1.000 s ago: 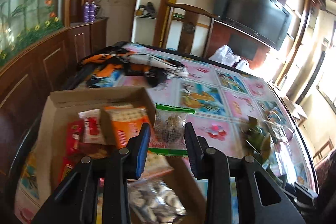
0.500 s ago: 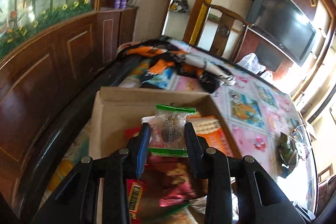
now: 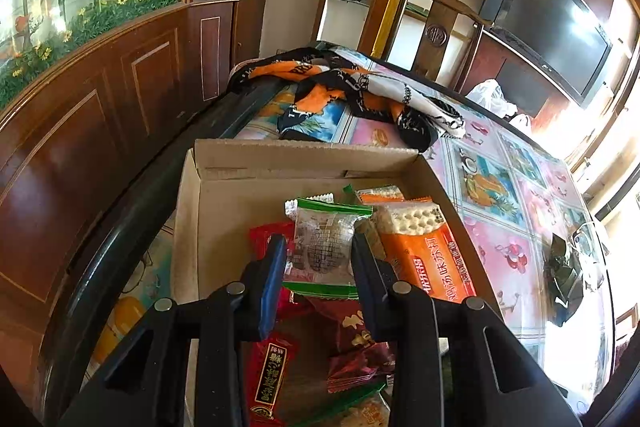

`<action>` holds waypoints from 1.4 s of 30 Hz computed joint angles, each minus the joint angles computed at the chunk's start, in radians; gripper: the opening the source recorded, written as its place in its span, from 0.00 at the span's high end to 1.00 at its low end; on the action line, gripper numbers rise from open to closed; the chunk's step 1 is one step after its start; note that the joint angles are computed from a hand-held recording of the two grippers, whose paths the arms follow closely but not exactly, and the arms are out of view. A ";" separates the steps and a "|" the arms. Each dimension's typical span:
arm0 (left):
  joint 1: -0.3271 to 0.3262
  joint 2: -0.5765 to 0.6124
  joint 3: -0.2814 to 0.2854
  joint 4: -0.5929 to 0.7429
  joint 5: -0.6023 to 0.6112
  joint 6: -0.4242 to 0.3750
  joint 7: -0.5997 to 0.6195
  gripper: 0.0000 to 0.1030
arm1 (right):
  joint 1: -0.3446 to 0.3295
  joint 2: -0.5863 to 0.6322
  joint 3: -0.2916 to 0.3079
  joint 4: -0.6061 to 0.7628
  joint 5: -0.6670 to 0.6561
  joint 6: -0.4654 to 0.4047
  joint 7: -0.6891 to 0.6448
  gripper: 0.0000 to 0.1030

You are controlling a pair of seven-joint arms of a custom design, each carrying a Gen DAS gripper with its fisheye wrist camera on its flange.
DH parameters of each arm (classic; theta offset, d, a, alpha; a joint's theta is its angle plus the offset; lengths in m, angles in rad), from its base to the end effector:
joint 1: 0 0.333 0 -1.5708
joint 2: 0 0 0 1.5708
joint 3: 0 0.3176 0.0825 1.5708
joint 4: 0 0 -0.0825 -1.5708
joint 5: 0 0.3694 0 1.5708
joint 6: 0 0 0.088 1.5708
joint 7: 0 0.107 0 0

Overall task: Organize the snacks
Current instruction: 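Carry the clear packet and green snack bag over the box with both tools, then lower and release the clear packet and green snack bag into the box with both tools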

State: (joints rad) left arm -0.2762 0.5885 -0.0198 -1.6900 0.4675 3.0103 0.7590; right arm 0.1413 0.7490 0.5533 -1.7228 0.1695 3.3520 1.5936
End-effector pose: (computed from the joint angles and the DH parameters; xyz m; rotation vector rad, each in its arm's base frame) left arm 0.6714 -0.2366 0.3476 -1.9320 1.7789 -0.8896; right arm 0.6078 0.3688 0.3203 -1.6470 1.3902 -0.1100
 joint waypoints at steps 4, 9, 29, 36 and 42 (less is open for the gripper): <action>0.002 0.005 -0.008 0.006 -0.003 -0.015 0.011 0.69 | 0.034 0.014 -0.034 0.033 0.016 -0.030 -0.004 0.66; 0.000 0.004 -0.007 0.006 -0.003 -0.019 0.010 0.69 | 0.055 0.014 -0.051 0.043 0.042 -0.047 -0.025 0.66; -0.008 0.007 -0.001 0.010 0.012 -0.027 0.001 0.65 | 0.033 0.010 -0.021 0.029 0.082 -0.051 -0.105 0.64; -0.027 0.000 0.023 0.001 0.032 0.005 -0.025 0.56 | -0.036 0.005 0.053 -0.014 0.064 -0.032 -0.125 0.64; -0.041 -0.003 0.038 -0.006 0.046 0.032 -0.034 0.54 | -0.140 -0.029 0.124 -0.115 0.009 0.056 -0.071 0.62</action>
State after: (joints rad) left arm -0.3167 0.5857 0.0181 -1.6959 0.5138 3.0423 0.7254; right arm 0.0016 0.7200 0.6768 -1.8380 0.1787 3.4081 1.5222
